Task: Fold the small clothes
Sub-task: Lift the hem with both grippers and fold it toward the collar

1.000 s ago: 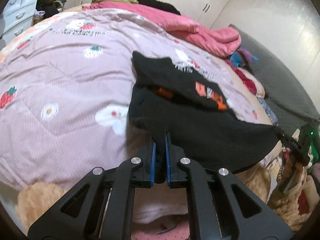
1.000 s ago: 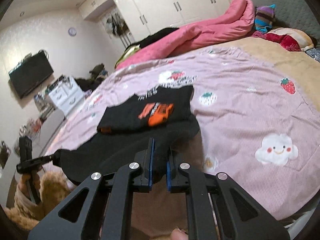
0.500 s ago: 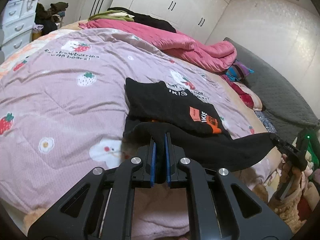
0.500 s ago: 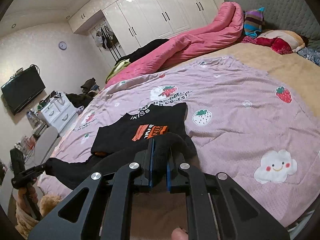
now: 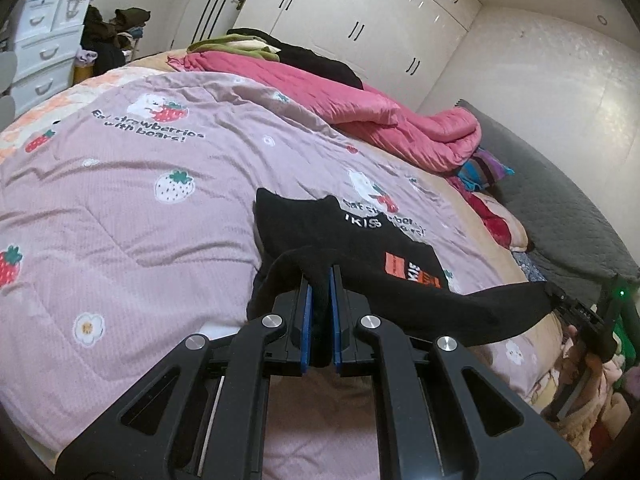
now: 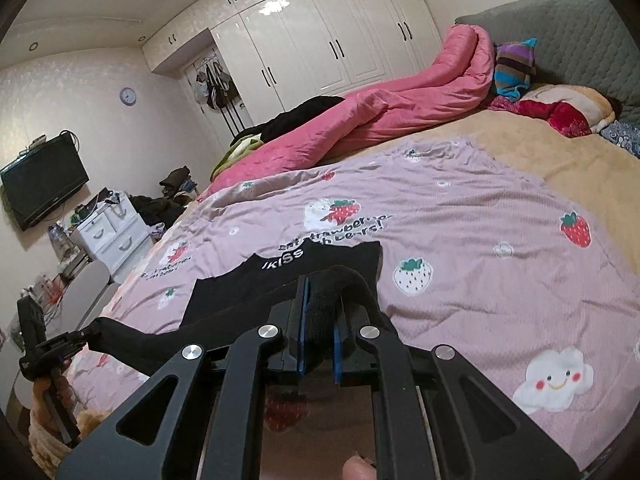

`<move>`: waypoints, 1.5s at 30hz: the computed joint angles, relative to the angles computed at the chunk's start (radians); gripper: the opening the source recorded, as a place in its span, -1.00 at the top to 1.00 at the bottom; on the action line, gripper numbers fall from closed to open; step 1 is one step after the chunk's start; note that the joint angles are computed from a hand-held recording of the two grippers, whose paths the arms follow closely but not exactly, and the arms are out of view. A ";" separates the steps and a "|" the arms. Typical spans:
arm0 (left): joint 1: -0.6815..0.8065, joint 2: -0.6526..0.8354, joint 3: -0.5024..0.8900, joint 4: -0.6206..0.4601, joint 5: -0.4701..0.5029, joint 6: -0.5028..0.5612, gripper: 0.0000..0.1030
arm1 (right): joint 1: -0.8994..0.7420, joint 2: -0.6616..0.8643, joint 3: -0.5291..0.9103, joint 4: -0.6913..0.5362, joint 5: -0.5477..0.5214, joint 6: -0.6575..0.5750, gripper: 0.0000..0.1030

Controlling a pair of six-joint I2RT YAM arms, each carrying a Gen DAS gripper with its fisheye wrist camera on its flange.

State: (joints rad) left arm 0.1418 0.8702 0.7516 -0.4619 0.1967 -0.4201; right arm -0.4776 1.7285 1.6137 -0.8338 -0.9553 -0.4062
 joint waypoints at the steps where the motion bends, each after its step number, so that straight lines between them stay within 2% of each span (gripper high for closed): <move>1: 0.006 0.020 0.008 0.013 0.004 -0.003 0.96 | 0.007 0.005 0.006 0.007 0.004 0.013 0.83; 16: 0.016 0.223 0.111 0.127 -0.027 0.016 0.96 | 0.103 0.100 0.095 0.140 0.090 0.205 0.83; 35: 0.039 0.478 0.216 0.211 -0.071 0.035 0.96 | 0.241 0.297 0.284 0.195 0.269 0.346 0.83; 45: 0.044 0.625 0.290 0.236 -0.096 0.066 0.96 | 0.282 0.383 0.339 0.211 0.334 0.372 0.83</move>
State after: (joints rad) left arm 0.1857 1.4948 1.0418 -0.2261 0.1003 -0.3543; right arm -0.1960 2.1113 1.9528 -0.6227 -0.6214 -0.0338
